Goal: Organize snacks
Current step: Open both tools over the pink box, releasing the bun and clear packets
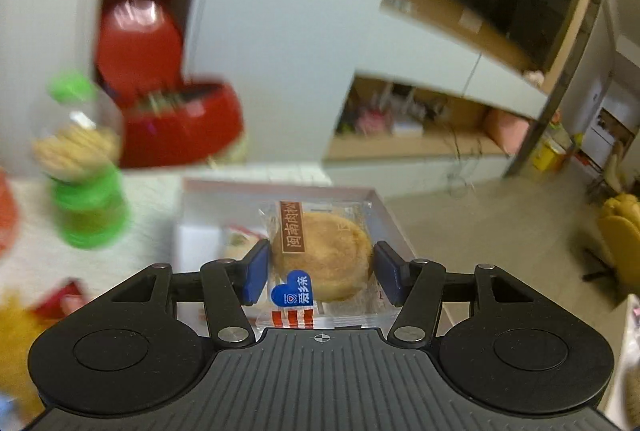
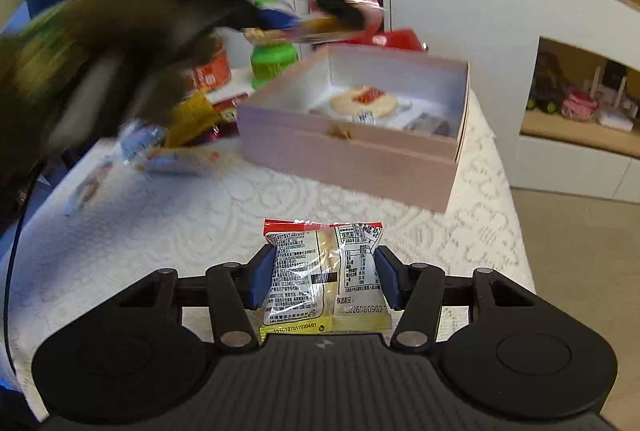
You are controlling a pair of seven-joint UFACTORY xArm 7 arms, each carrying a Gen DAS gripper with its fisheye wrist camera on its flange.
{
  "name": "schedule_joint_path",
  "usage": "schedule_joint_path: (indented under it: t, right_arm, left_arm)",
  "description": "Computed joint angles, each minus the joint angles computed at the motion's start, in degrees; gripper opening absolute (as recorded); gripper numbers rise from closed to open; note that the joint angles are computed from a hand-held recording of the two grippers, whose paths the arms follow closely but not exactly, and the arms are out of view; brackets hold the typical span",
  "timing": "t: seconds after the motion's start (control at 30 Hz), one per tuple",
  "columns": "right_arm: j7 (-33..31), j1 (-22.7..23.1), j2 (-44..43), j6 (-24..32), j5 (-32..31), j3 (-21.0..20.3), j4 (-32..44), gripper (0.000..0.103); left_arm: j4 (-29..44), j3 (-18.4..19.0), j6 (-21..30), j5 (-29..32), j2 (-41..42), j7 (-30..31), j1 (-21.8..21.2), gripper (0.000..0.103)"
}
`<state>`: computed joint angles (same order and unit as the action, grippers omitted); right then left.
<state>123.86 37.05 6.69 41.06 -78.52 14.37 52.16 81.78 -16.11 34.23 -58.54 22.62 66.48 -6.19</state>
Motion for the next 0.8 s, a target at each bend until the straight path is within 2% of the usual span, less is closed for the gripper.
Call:
schedule_joint_path:
  t: [0.07,0.1,0.17,0.23,0.37,0.5,0.57,0.6,0.63,0.67,0.73,0.8]
  right_arm:
    - [0.10,-0.41,0.96,-0.84,0.14,-0.41,0.29,0.053]
    - [0.05,-0.50,1.30,-0.80,0.52,-0.60,0.41,0.053]
    - [0.06,-0.45,0.91,-0.33,1.06,-0.74,-0.16,0.053]
    - [-0.29,-0.28,0.53,0.71,1.01,-0.68,-0.27,0.053]
    - [-3.99,-0.63,-2.27,3.05,-1.25,-0.63,0.51,0.053]
    - [-8.36,-6.42,-4.50,-2.23,-1.08,-3.20,3.95,0.053]
    - [-12.26,-10.09,-2.22,-4.75,1.03,-5.16,8.55,0.054]
    - [-14.71,-11.73,-0.48,-6.50,2.12,-6.16,11.02,0.060]
    - [-19.31,-13.53,1.92,-9.31,4.95,-7.19,13.96,0.067]
    - [-23.87,-14.68,4.17,-10.19,9.15,-7.87,16.63,0.067]
    - [-28.07,-14.43,7.38,-7.56,14.89,-9.01,20.67,0.067]
    - [-29.59,-12.89,8.93,-6.54,16.36,-9.97,22.54,0.067]
  left_arm:
    - [3.39,0.97,-3.66,3.95,4.42,-4.89,-2.73,0.058]
    - [3.27,0.04,-6.92,3.10,5.27,-4.52,-2.54,0.058]
    - [2.40,-4.50,-10.25,-3.94,5.58,1.34,1.58,0.058]
    - [0.71,-5.79,-8.63,-9.29,3.92,5.75,5.05,0.058]
    - [-6.57,-2.98,-4.41,-16.02,-3.09,14.85,9.32,0.058]
    - [-13.07,1.94,2.09,-19.62,-8.88,21.15,12.92,0.058]
    - [-15.82,4.69,3.16,-20.78,-11.24,23.19,13.73,0.059]
    - [-16.90,6.14,3.55,-21.16,-12.26,23.83,14.07,0.058]
    - [-18.22,7.66,3.58,-21.89,-13.27,24.69,14.47,0.058]
    - [-18.85,9.00,3.22,-22.60,-13.77,25.06,14.55,0.058]
    - [-19.83,11.91,2.90,-24.34,-14.40,26.00,15.04,0.058]
    - [-20.70,14.61,2.24,-25.54,-14.79,26.65,15.53,0.058]
